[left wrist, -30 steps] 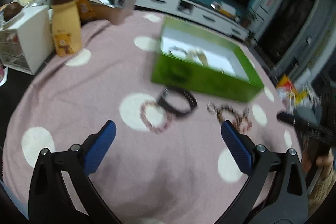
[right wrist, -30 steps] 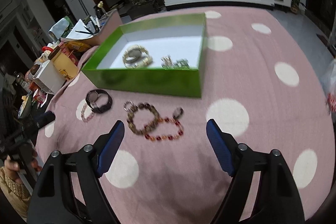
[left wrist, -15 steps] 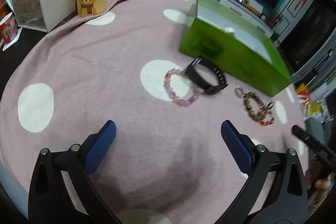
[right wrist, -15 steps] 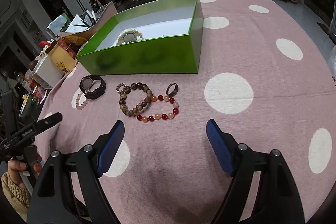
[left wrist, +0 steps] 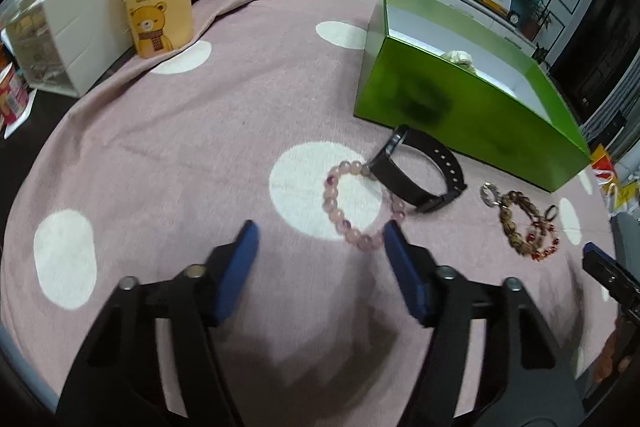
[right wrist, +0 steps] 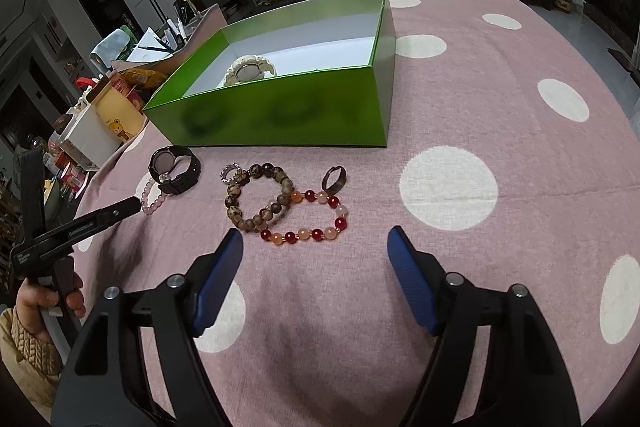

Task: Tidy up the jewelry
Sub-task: 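Grasp the pink bead bracelet with the left tool while the right tool grasps the red-orange bead bracelet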

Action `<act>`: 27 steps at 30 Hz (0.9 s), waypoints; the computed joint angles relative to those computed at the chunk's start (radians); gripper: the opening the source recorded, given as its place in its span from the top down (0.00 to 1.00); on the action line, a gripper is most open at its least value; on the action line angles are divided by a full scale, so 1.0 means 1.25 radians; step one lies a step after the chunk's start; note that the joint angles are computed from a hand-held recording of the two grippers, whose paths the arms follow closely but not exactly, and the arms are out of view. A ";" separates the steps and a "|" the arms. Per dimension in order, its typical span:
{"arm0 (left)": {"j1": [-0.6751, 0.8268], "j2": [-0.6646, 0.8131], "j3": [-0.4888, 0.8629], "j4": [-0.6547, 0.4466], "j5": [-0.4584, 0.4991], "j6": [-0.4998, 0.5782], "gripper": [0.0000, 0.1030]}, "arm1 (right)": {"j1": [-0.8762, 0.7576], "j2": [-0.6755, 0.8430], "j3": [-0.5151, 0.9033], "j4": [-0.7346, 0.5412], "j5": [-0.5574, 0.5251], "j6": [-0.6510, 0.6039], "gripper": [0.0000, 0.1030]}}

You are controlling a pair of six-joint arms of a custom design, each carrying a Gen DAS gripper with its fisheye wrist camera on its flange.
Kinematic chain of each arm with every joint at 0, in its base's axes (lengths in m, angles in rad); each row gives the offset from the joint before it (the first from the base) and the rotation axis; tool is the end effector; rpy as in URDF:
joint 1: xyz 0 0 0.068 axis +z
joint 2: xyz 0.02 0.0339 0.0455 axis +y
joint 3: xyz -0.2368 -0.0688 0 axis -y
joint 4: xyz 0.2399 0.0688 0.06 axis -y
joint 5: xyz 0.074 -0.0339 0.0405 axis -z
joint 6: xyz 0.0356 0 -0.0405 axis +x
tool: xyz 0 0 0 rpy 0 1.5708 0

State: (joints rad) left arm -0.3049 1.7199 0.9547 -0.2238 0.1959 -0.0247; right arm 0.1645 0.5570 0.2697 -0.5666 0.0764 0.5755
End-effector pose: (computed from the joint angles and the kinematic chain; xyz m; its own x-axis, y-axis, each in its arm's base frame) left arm 0.3123 -0.1056 0.1338 -0.8065 0.2284 -0.5453 0.3767 0.9094 -0.1761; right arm 0.1366 0.0199 0.1457 -0.6858 0.4362 -0.5825 0.3093 0.8993 0.3093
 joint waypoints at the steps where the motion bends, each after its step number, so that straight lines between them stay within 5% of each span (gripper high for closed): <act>1: -0.003 0.010 0.009 -0.001 -0.002 0.001 0.49 | -0.006 0.010 0.000 0.011 -0.003 -0.004 0.32; 8: -0.044 0.049 0.036 0.037 -0.064 0.033 0.60 | -0.025 0.089 0.004 0.079 -0.010 -0.020 0.42; 12: -0.068 0.052 0.020 0.078 -0.097 0.076 0.75 | -0.031 0.146 0.015 0.123 -0.007 -0.034 0.48; 18: -0.058 0.051 0.008 0.105 -0.062 0.092 0.91 | -0.042 0.266 0.043 0.201 0.002 -0.053 0.54; 27: 0.003 0.009 -0.019 0.104 0.026 0.074 0.93 | -0.067 0.383 0.071 0.270 0.003 -0.067 0.66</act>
